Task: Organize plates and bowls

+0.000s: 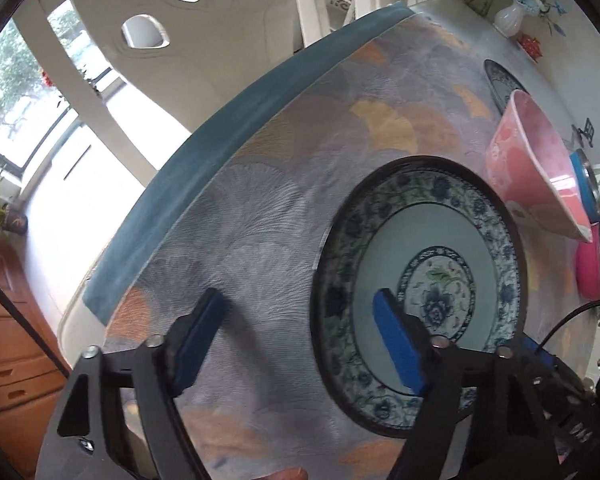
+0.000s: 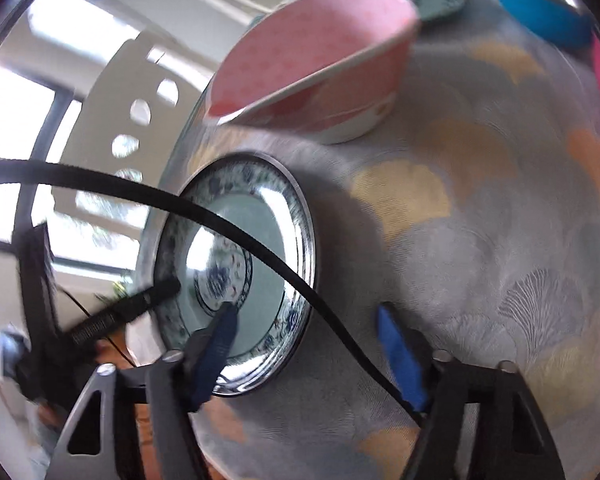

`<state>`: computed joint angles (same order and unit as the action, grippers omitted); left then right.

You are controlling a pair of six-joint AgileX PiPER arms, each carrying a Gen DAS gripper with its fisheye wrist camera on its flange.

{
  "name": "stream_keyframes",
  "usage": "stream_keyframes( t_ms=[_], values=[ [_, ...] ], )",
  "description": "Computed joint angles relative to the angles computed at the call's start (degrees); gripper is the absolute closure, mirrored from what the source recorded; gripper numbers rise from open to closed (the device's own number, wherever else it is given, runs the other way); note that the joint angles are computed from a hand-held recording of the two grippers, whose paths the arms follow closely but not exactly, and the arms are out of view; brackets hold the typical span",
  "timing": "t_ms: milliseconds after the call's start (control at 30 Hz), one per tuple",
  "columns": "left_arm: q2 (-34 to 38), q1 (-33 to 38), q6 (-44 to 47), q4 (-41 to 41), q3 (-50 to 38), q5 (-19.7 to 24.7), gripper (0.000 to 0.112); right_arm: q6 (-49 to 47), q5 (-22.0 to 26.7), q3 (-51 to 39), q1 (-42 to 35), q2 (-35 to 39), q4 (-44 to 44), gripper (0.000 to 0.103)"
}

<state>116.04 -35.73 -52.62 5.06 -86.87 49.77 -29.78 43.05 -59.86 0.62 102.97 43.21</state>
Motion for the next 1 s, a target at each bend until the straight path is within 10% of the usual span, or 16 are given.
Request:
stream_keyframes(
  t_ms=[200, 633, 1000],
  values=[
    [-0.01, -0.94, 0.35, -3.97, -0.21, -3.57, 0.063, -2.86, -2.82, 1.51, 2.18, -0.82, -0.53, 0.085],
    [1.14, -7.72, 0.10, -4.98, -6.84, -1.05, 0.065, -13.83, -1.21, 9.69, -6.82, -10.35, 4.34, 0.088],
    [19.51, -18.39, 10.86, -7.83, -43.67, 17.42, 0.065, -15.42, 6.36, 16.98, -28.98, -23.84, -3.35, 0.088]
  ],
)
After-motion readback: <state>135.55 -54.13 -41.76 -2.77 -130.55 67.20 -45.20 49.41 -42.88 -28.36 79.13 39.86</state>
